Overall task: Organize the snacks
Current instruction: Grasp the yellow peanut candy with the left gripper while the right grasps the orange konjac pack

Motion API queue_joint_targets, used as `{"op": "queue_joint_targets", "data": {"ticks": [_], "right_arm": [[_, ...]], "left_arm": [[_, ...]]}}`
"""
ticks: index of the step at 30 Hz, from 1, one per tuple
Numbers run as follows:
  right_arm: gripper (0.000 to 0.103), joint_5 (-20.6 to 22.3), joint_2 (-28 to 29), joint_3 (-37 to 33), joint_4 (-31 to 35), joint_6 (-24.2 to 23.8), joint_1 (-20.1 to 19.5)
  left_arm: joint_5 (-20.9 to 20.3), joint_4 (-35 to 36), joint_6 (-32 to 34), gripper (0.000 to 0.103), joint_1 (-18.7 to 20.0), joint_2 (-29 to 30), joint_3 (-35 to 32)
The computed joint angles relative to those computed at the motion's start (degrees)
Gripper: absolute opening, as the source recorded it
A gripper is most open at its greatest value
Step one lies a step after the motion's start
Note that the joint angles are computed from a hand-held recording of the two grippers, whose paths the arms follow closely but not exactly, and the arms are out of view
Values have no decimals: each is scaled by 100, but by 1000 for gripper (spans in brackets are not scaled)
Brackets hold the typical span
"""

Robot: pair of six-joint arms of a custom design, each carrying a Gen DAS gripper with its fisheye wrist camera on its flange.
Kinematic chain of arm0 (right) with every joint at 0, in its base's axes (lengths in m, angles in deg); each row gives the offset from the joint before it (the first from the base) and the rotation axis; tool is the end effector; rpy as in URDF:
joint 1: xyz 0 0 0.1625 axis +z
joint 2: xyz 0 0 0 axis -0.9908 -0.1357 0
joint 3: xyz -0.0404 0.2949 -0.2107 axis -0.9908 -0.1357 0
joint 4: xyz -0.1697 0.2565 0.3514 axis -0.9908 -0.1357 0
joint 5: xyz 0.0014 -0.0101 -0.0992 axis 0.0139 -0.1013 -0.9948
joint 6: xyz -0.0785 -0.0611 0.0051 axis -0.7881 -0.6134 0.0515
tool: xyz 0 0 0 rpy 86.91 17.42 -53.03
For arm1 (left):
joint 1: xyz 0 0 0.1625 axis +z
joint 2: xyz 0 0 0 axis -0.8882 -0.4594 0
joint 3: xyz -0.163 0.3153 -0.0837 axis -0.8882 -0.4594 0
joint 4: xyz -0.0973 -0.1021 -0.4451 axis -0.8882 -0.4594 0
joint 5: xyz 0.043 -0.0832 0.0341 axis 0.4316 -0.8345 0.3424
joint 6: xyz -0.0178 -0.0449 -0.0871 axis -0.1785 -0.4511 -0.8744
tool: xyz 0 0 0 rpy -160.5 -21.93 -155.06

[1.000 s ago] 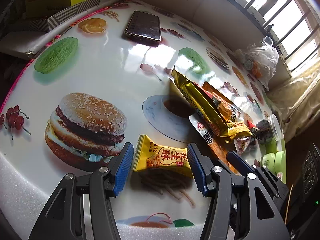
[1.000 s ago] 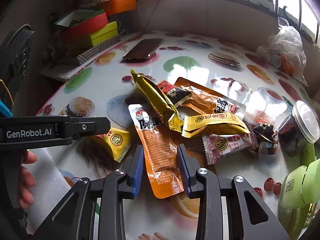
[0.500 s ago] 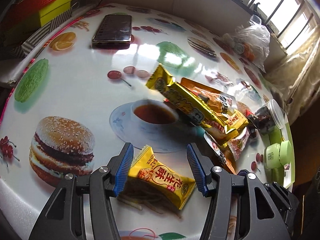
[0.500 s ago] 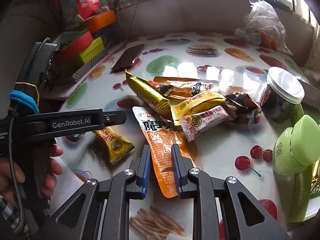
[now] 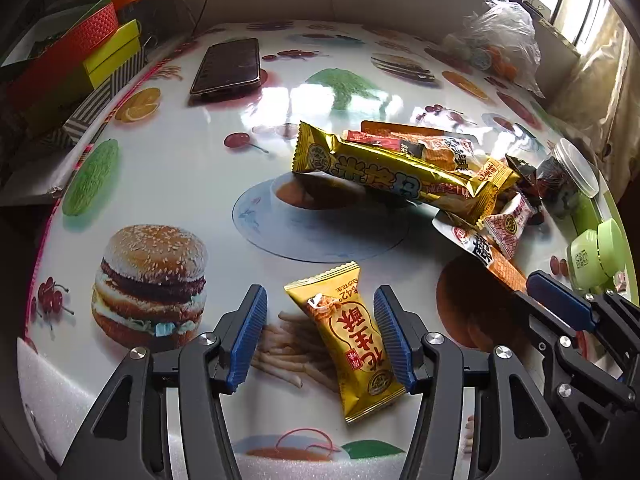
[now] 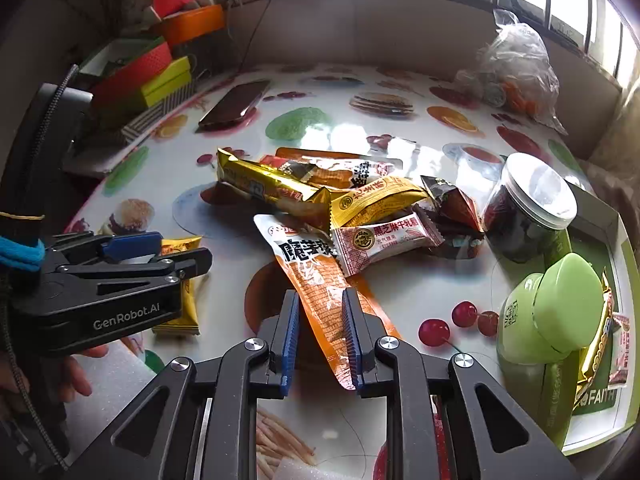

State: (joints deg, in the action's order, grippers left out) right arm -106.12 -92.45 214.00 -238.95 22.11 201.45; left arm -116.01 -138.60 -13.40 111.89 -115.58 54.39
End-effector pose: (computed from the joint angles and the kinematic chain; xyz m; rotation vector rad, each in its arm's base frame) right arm 0.2832 -0.3804 0.0215 0.4183 -2.3308 0.6862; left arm -0.1023 -0.4259 0.1902 0.4728 2.4082 -0.4689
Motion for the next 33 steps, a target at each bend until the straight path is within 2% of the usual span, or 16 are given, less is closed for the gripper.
{"op": "queue_joint_targets", "data": {"ticks": [2,7,9,11,13,16,19,21,22,25,29,30,33], "right_arm": [[28,-198,137,-91,24,-144,19],[37,-218,263,-160,-44,-409,-63],[40,-58,207,-112,-133,-548,-98],[51,136,98,-23,-229,-618,-155],[57,248,-12,55,-287,-714,-208],[59,263,-136,100,-218,-840,-286],[60,144,-112,29,-107,-929,-353],[62,498,-175,45,-25,-920,-501],[69,628,-167,70,-112,-949,-541],[70,478,-152,12,389,-800,-379],[70,1364,-575,271,867,-639,-412],[70,1359,-593,290,841,-612,-400],[70,938,-503,235,611,-384,-386]], "left_arm": [[-8,95,-202,57,-4,-71,-1],[103,408,-400,57,-70,-230,56],[67,474,-454,57,-99,-420,149],[71,561,-408,57,-102,-462,170],[140,599,-385,57,-124,-485,194],[113,477,-362,57,-102,-544,245],[120,418,-176,64,-106,-536,273],[139,417,-148,64,-121,-563,299],[144,419,-137,65,-126,-571,306],[86,421,-159,65,-83,-605,284],[119,308,-119,65,-25,-621,294],[150,312,-130,65,-25,-612,292],[154,322,-145,65,-30,-626,300]]}}
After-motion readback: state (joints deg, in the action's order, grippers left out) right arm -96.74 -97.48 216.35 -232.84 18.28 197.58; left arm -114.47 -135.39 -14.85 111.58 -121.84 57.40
